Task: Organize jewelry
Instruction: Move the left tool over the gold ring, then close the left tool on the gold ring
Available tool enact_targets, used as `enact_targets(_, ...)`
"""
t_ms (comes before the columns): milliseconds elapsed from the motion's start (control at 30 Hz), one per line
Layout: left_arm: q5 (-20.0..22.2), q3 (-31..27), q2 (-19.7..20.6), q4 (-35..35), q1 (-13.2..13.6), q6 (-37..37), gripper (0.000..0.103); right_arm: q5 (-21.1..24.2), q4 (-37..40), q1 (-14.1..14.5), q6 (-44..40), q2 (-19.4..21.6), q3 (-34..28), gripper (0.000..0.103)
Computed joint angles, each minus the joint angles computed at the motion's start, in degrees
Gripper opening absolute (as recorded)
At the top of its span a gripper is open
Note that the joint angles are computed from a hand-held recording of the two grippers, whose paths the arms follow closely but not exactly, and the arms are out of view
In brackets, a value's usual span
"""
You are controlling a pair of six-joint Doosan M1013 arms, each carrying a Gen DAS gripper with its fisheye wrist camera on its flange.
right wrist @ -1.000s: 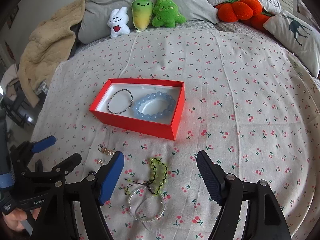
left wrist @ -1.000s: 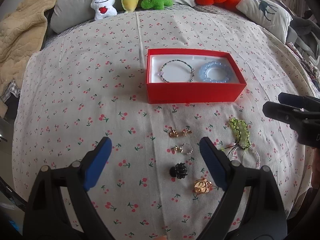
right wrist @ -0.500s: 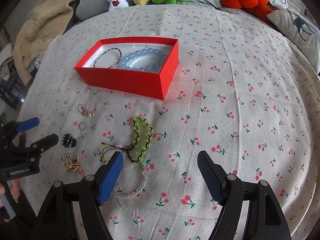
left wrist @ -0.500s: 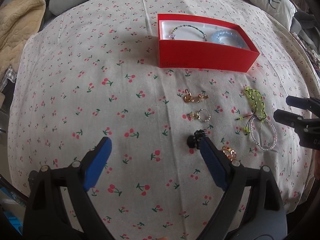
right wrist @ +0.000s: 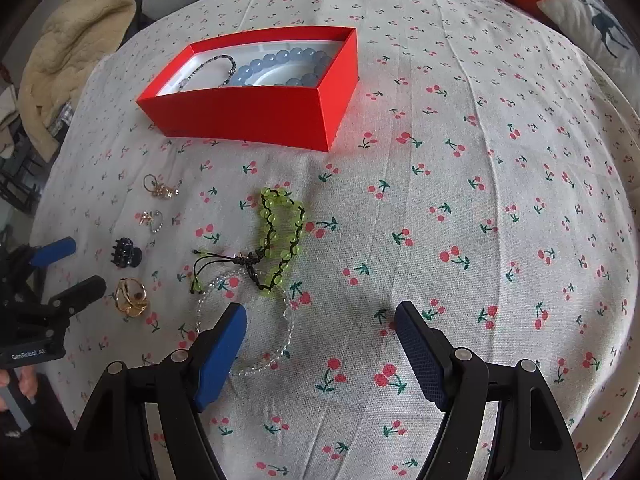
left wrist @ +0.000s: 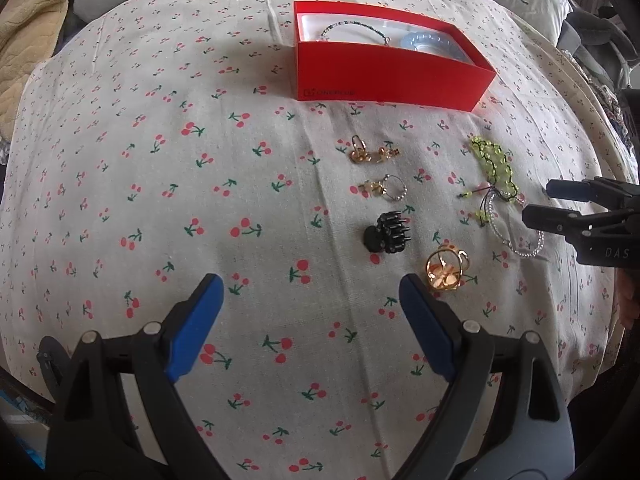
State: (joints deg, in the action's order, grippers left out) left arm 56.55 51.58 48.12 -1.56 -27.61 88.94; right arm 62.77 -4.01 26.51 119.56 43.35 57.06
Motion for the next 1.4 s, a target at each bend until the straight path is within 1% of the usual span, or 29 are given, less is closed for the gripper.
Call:
enact_targets(133, -0.16, 0.60, -0.37, -1.34, -0.06, 1.53, 0.090, 0.59, -0.82, 0.41, -0.06, 0.53, -0.59, 0.078)
enact_targets(233, 0.05, 0.68, -0.39, -2.11, -0.11, 2.81, 0.090, 0.11, -0.61, 0.57, -0.26, 0.51, -0.27, 0.077)
enact_targets(300, 0.16, 0.78, -0.43, -2.55, -0.17, 3.58, 0.090, 0.20, -1.10, 0.74, -0.05, 0.68, -0.27, 0.074)
enact_targets(400, 0.32, 0.99, -0.49, -3.03, -0.32, 4.66, 0.090, 0.40, -4.68, 1.60, -1.08, 0.89, -0.26, 0.065)
enact_targets(433, 0.31, 1.10, -0.52, -3.21, -0.39, 5.01, 0.090, 0.40, -5.49, 1.77, -1.58, 0.95, -0.34, 0.060)
enact_targets(500, 0.38, 1.32, -0.58, -3.61, -0.53, 5.83, 0.089, -0.08, -6.30, 2.04, -2.51, 0.81, 0.00, 0.055)
enact_targets(567, 0.50, 1.48, -0.58, -4.01, -0.69, 6.71, 0.089, -0.68, -6.46, 2.10, -3.36, 0.48, 0.58, 0.049)
enact_targets(667, 0.90, 1.37, -0.43, -4.67, -0.87, 8.07, 0.087, -1.34, -6.71, 2.25, -3.97, 0.11, 1.30, 0.036)
enact_targets(700, 0.93, 1.35, -0.40, -4.76, -0.94, 8.40, 0.086, -1.52, -6.80, 2.26, -4.14, -0.02, 1.55, 0.034)
enact_targets(767, 0.85, 1.33, -0.36, -4.94, -1.09, 9.00, 0.086, -1.87, -6.71, 2.16, -4.57, -0.31, 1.99, 0.026)
enact_targets(800, 0.85, 1.27, -0.31, -5.06, -1.14, 9.27, 0.086, -2.08, -6.59, 2.10, -4.67, -0.43, 2.20, 0.024)
enact_targets(867, 1.01, 0.98, -0.14, -5.23, -1.30, 9.58, 0.085, -2.43, -6.18, 1.97, -4.94, -0.67, 2.55, 0.013)
enact_targets(933, 1.20, 0.55, 0.12, -5.26, -1.51, 9.85, 0.084, -2.61, -5.37, 1.80, -5.17, -0.90, 2.75, 0.008)
enact_targets(1067, 1.21, -0.02, 0.43, -5.52, -1.82, 10.44, 0.078, -2.76, -3.84, 1.71, -5.40, -1.60, 3.36, 0.005)
enact_targets(1300, 1.57, -0.74, 0.87, -7.45, -1.97, 12.91, 0.058, -4.46, -4.40, 1.60, -4.60, -3.14, 4.65, 0.005)
enact_targets(1400, 1.74, -1.05, 1.07, -8.03, -2.01, 13.26, 0.053, -5.66, -4.72, 1.51, -3.81, -3.98, 5.31, 0.004)
